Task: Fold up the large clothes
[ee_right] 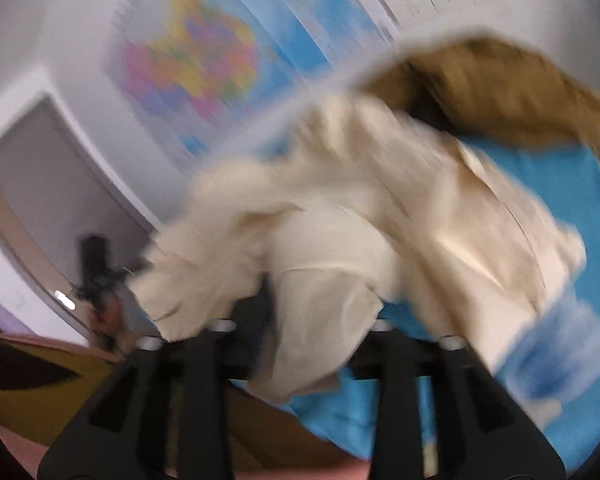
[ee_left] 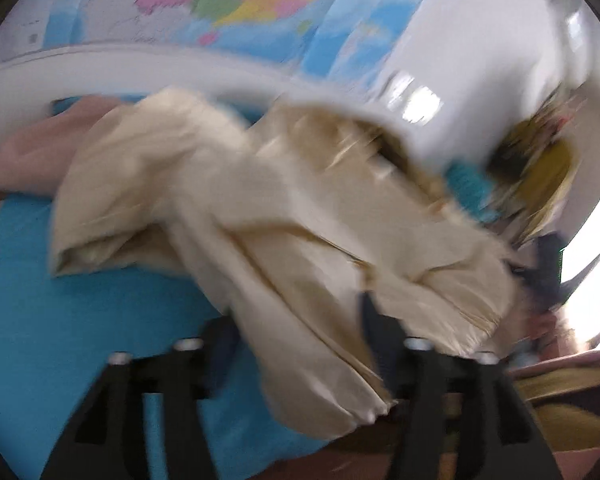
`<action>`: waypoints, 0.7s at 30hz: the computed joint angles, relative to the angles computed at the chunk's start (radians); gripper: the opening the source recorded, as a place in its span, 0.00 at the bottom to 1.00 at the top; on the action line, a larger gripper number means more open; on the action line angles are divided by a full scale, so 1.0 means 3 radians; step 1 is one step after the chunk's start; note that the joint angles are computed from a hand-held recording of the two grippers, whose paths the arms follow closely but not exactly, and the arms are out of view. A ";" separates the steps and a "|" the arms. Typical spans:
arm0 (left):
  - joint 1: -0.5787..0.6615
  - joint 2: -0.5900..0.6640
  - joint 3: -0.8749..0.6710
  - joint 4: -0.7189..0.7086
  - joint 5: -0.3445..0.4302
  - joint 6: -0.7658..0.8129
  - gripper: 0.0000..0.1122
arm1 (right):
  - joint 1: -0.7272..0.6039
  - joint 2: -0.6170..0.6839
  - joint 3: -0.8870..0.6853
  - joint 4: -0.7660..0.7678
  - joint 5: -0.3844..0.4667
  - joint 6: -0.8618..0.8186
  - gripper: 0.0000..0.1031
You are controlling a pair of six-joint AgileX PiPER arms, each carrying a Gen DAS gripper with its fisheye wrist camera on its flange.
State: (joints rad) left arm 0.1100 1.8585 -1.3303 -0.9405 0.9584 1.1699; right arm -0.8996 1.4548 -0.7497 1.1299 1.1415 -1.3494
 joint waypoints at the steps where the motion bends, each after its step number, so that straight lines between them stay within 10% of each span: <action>1: -0.0020 0.0001 -0.0007 0.0112 -0.0104 -0.0081 0.58 | 0.0107 0.0007 0.0006 -0.0237 -0.0295 0.0147 0.51; 12: -0.0105 -0.0072 -0.0356 -0.0111 -0.0236 0.0124 0.70 | -0.0138 -0.0767 -0.0277 -0.0381 -0.0308 0.0367 0.76; 16: -0.0636 0.0200 -0.0855 0.0264 -0.0567 -0.0153 0.71 | 0.0725 -0.0450 -0.0647 -0.0293 -0.1029 0.0691 0.78; 21: -0.1168 0.1065 -0.2218 0.1271 -0.0471 -0.1165 0.71 | 0.2058 0.0841 -0.1963 -0.1432 -0.1842 0.1720 0.74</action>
